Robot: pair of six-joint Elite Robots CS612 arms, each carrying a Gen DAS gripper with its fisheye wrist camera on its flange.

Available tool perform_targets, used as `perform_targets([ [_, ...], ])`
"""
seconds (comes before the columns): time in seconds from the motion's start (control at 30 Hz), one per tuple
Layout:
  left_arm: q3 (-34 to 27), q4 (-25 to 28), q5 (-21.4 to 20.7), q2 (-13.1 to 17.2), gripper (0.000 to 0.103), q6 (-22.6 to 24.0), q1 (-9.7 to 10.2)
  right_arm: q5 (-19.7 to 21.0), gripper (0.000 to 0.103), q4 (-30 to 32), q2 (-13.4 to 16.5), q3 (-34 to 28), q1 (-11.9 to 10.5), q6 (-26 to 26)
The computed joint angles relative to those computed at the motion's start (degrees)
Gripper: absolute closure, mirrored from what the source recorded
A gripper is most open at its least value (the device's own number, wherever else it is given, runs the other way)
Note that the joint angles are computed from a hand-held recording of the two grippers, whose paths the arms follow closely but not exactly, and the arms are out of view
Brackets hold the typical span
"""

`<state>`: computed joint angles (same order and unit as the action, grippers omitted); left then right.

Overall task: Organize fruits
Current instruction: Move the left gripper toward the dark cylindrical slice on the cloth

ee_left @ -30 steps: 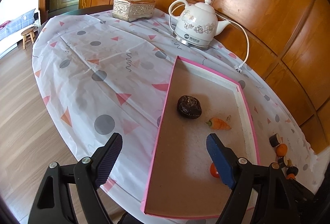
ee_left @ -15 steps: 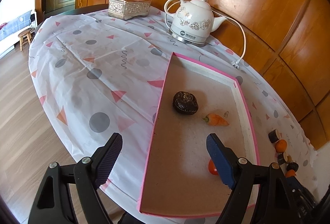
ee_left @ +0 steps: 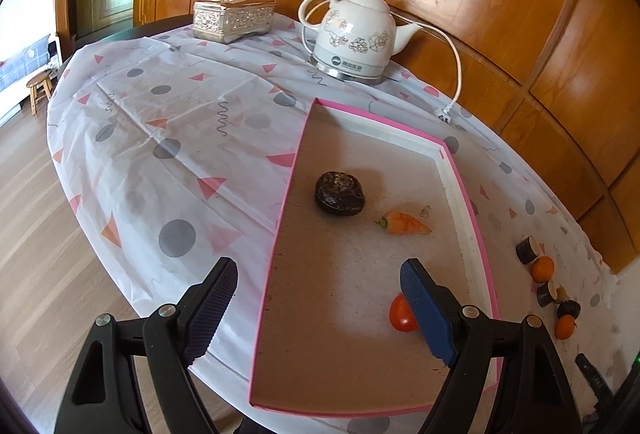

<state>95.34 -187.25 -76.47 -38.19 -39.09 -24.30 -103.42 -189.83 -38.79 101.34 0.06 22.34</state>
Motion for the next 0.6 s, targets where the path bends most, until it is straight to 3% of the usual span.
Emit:
perform_targets([
  [0.37,-1.28,0.76,-0.78,-0.16,0.019,5.05,-1.11,-12.04,0.067,1.48,0.66,0.93,-2.32,9.88],
  [0.47,-2.10,1.26,-1.73,-0.07,0.019,6.98,-1.46,-13.02,0.067,2.86,0.58,1.43,-3.18,13.18],
  [0.6,-3.46,1.90,-3.38,0.19,0.020,9.91,-1.98,-14.65,0.063,0.87,1.30,1.47,-3.03,12.64],
])
